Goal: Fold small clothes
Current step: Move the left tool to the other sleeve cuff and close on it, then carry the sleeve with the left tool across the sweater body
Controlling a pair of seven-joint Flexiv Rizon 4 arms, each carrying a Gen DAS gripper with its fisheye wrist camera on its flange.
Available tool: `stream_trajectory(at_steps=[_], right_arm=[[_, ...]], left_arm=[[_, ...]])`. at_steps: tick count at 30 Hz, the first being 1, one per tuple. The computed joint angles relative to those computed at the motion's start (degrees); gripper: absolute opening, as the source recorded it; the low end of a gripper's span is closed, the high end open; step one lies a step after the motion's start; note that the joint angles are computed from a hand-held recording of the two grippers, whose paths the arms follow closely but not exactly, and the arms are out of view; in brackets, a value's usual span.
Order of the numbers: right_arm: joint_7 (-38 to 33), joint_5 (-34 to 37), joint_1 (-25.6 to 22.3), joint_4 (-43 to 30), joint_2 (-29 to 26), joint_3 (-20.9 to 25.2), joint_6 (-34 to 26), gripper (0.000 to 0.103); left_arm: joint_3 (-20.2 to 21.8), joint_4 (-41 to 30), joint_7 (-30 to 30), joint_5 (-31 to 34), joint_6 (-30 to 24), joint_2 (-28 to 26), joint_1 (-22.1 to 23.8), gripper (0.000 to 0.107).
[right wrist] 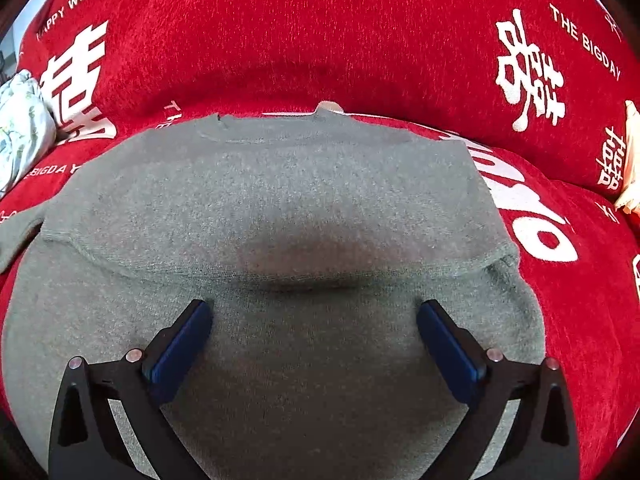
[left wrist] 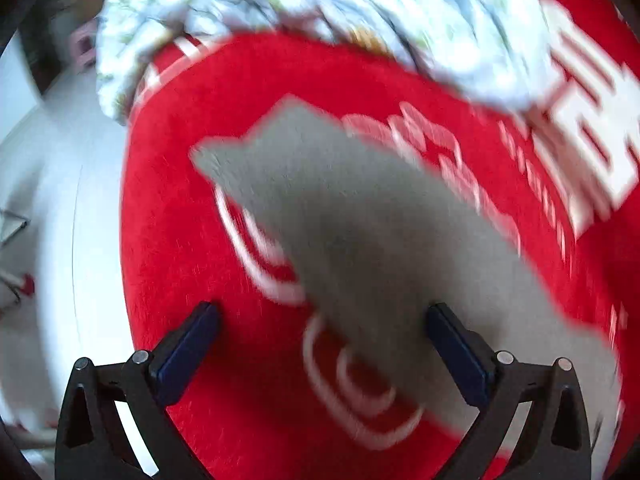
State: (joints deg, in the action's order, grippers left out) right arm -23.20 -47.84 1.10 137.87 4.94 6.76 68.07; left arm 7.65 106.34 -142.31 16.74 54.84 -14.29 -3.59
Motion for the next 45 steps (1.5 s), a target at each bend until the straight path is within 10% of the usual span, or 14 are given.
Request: stream_trajectory(at_steps=[4,8,9,22,45], right_arm=[[-0.02,-0.01,-0.05,0.02,0.02,-0.02,0.13,0.103],[-0.03,-0.04,-0.10,0.07,0.03,-0.02,0.20,0.103],[-0.02,-0.05,-0.09,0.04,0.01,0.00,0.13,0.103],[-0.31,0.23,-0.05,-0.07,-0.06,0.00,-0.10,0.103],[-6.46,7.22,2.36,-0.87,-0.43,0.52,2.05,0.103]], left_arm=[[-0.76,-4.70,2.78,-1.01,-2.09,-3.12,0.29,0.100],[-0.34,-5.19,4.98,0.29,2.29,-3.49,0.39,0.018],[-1.91,-3.07,9.36,-4.53,5.52,-3.25,2.17,0.012],[0.94,-12.68,0.09,18.43,-8.79,-1.61,-7.71,0.012],[-6.38,-23.69,14.59,9.94,-13.07,-6.95,-17.21,0.011]])
